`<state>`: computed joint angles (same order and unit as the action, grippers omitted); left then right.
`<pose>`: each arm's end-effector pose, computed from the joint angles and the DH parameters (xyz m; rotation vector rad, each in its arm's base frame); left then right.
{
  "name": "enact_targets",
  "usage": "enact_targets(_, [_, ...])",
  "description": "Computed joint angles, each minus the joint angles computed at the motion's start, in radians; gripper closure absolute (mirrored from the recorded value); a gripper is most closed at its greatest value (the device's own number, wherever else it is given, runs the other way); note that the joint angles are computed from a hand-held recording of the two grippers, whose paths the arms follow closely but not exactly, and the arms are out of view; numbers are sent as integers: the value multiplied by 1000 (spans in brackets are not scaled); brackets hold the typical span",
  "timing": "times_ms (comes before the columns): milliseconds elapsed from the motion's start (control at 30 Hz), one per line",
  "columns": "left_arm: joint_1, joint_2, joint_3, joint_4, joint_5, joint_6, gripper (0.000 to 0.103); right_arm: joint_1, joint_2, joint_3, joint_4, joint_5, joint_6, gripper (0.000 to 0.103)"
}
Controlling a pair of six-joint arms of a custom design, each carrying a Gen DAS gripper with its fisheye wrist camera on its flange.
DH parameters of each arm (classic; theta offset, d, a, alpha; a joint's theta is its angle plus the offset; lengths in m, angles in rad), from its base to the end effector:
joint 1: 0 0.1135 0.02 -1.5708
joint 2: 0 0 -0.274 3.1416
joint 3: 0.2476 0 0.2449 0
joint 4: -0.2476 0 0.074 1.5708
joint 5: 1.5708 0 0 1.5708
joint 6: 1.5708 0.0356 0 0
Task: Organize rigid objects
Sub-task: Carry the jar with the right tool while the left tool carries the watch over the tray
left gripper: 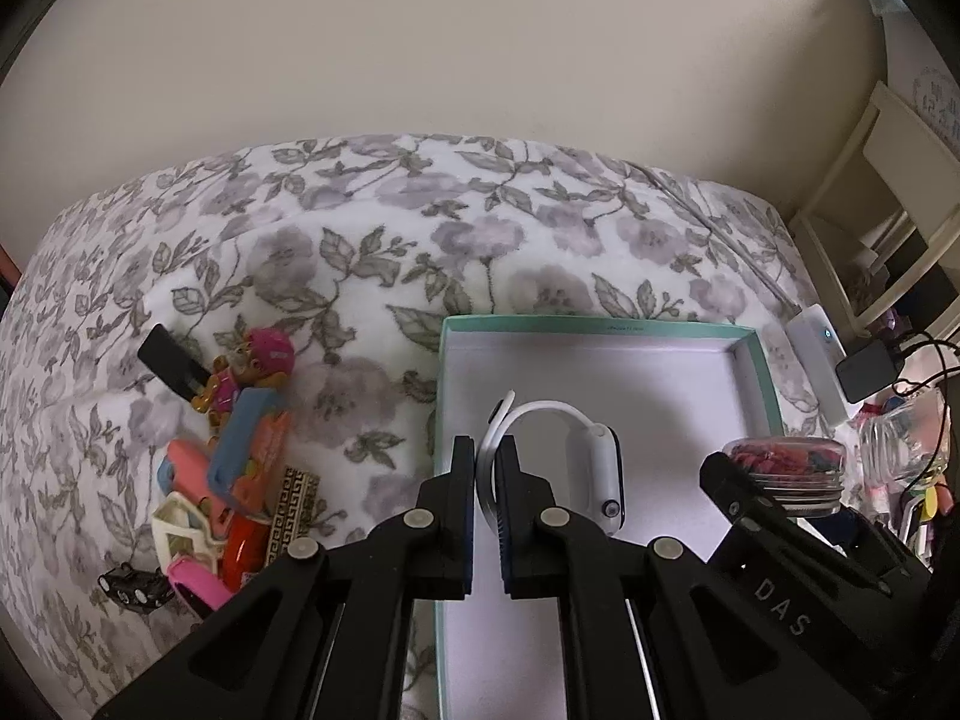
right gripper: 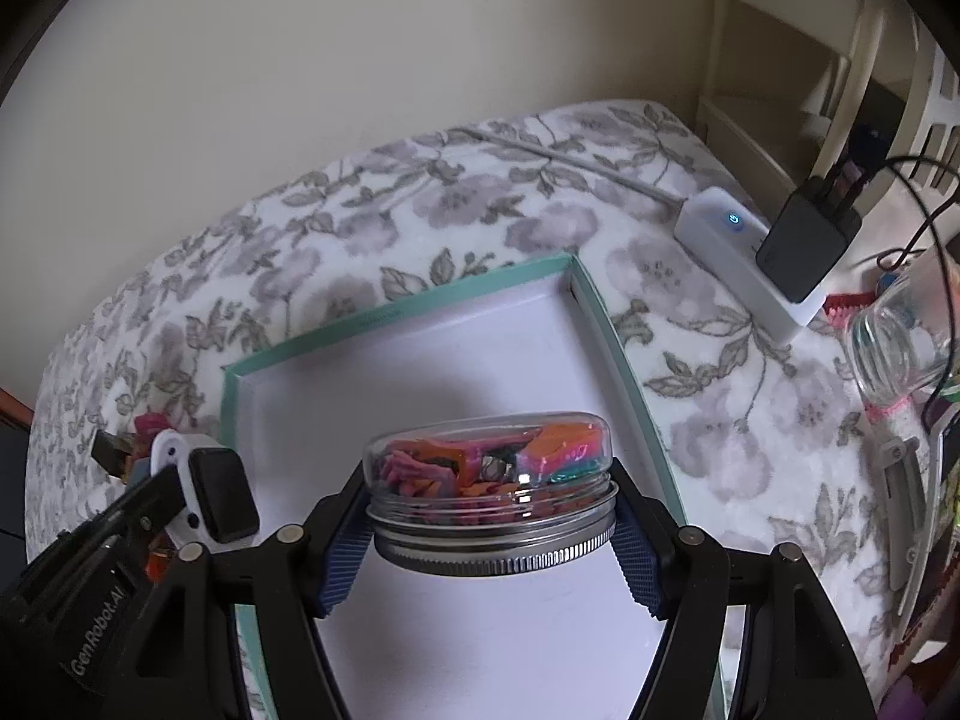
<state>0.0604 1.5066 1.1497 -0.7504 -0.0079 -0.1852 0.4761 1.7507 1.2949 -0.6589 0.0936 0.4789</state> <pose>0.2943 0.0181 0.2622 -0.3305 2.6579 -0.0289 0.3187 0.1606 0.2342 0.0330 2.6890 0.1749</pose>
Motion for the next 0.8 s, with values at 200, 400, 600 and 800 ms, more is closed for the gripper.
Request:
enact_targets(200, [-28,17,-28,32,-9,4,96,-13,24,-23,21,-24,-1,29])
enact_targets(400, [-33,27,-54,49,-10,8,96,-22,42,-37,22,-35,2,29])
enact_targets(600, [-46,30,-73,67,-4,10,96,-15,61,-33,17,-42,-4,29])
enact_targets(800, [-67,31,-93,81,-7,8,96,-9,70,-20,1,-31,-12,29])
